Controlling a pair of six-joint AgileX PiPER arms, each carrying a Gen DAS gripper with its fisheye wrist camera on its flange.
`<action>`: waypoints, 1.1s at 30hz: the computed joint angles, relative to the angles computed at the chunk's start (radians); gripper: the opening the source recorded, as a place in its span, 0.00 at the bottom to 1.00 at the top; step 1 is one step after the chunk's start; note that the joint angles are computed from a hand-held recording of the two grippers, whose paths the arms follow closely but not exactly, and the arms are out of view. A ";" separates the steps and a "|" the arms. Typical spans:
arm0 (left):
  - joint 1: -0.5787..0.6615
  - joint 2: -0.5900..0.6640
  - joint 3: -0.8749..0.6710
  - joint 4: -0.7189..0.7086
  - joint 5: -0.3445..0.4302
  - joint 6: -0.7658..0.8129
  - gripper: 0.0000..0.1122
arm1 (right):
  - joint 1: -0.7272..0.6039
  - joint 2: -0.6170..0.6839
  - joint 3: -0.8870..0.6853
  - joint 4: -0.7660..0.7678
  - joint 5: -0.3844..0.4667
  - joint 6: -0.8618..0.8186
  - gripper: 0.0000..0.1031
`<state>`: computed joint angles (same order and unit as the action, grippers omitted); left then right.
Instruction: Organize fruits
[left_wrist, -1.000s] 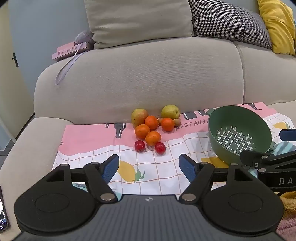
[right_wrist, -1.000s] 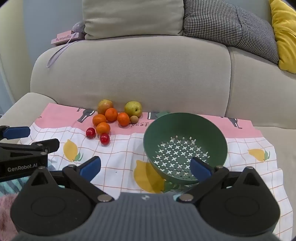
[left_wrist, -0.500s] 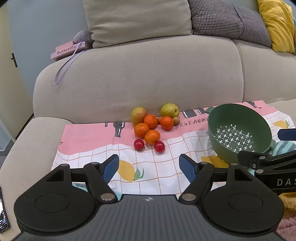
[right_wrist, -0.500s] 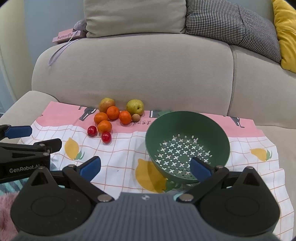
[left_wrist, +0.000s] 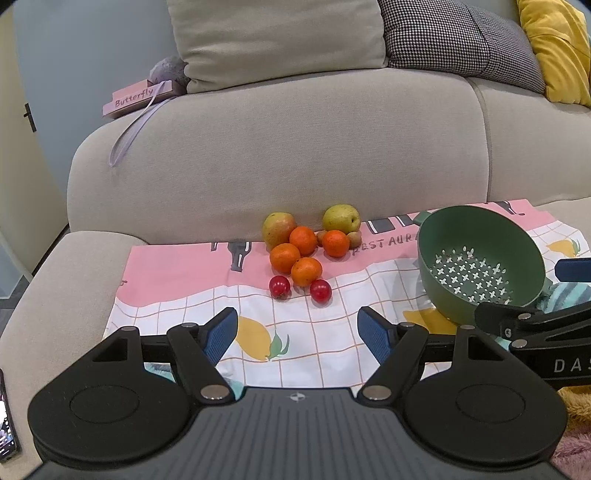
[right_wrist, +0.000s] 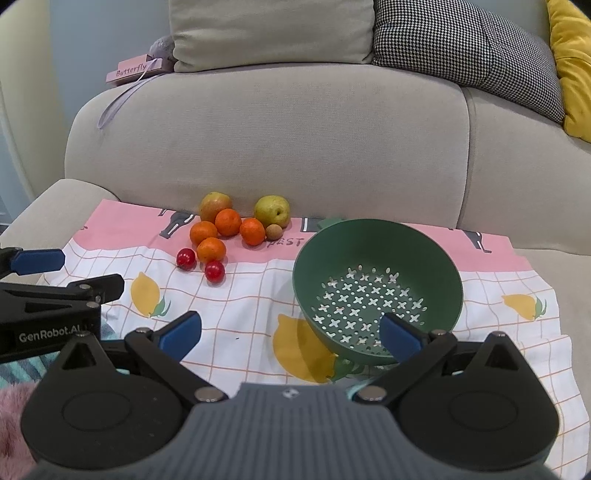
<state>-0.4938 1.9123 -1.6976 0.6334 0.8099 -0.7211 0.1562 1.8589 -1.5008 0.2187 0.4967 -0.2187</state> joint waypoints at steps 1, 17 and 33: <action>0.000 0.001 -0.001 0.000 0.001 0.000 0.78 | 0.000 0.000 0.000 0.000 0.000 0.000 0.96; -0.004 -0.002 0.008 0.005 -0.002 -0.005 0.78 | -0.006 -0.003 0.011 0.026 -0.004 -0.009 0.96; -0.006 0.011 -0.013 -0.017 0.016 0.020 0.78 | -0.017 0.003 0.010 0.055 0.005 -0.013 0.96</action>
